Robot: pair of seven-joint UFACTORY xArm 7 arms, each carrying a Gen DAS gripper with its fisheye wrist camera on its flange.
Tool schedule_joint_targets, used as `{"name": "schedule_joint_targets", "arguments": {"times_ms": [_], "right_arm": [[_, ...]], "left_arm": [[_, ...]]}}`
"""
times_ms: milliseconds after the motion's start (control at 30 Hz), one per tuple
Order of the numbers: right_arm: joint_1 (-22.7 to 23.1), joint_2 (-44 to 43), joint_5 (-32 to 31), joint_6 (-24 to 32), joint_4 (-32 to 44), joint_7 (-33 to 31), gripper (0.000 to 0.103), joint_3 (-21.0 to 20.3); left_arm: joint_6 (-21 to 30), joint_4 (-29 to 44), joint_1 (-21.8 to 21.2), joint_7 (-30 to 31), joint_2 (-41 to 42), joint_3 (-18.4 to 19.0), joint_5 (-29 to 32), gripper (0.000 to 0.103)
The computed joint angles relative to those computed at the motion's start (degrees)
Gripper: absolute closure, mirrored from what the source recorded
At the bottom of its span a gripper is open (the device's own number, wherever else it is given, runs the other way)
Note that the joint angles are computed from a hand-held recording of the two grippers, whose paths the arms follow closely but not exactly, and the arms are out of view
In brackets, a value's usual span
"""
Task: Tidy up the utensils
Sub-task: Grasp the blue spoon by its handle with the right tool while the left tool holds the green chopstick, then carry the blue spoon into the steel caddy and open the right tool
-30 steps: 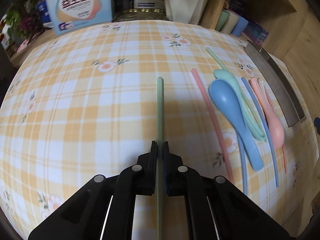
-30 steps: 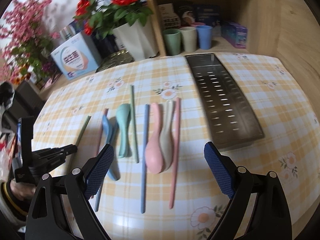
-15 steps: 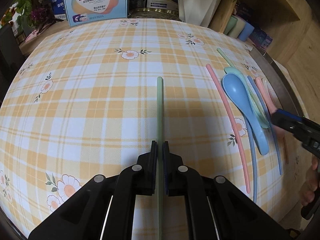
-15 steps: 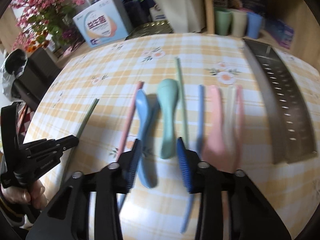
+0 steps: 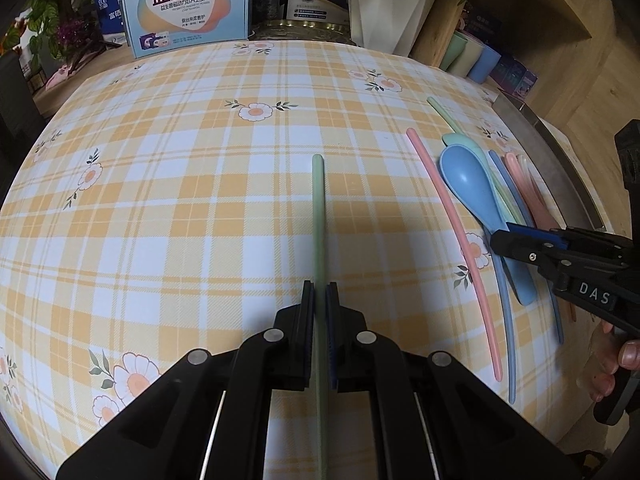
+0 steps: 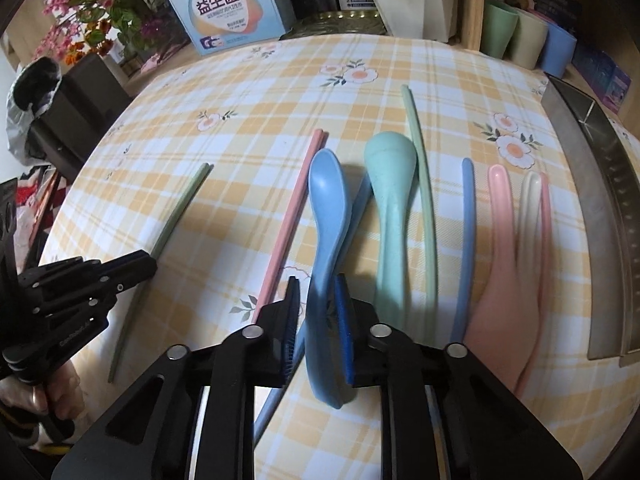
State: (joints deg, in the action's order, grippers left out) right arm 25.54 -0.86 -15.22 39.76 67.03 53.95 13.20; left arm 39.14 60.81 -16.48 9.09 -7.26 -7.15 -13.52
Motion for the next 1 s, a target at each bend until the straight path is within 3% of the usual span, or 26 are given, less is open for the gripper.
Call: {"name": "schedule_joint_targets", "arguments": {"times_ms": [67,433,700,1000], "right_arm": [[0.1,-0.4,0.1,-0.8,-0.6,0.4,0.096,0.1],[-1.7,-6.8,0.4,-9.5,-7.7,5.4,0.097,1.1],[-6.4,-17.0,-1.3,-9.2,-15.1,9.5,0.097,2.4],[-11.2,-28.6,1.4,-7.7,-23.4,8.9,0.097,2.9]], "left_arm": [[0.1,0.0,0.0,-0.1,0.0,0.0,0.0,0.097],[0.4,0.7,-0.1,-1.2,0.5,-0.2,1.0,0.096],[3.4,2.9,0.2,-1.5,1.6,-0.3,2.0,0.096],[6.9,5.7,0.7,-4.4,2.9,-0.1,0.7,0.097]]}}
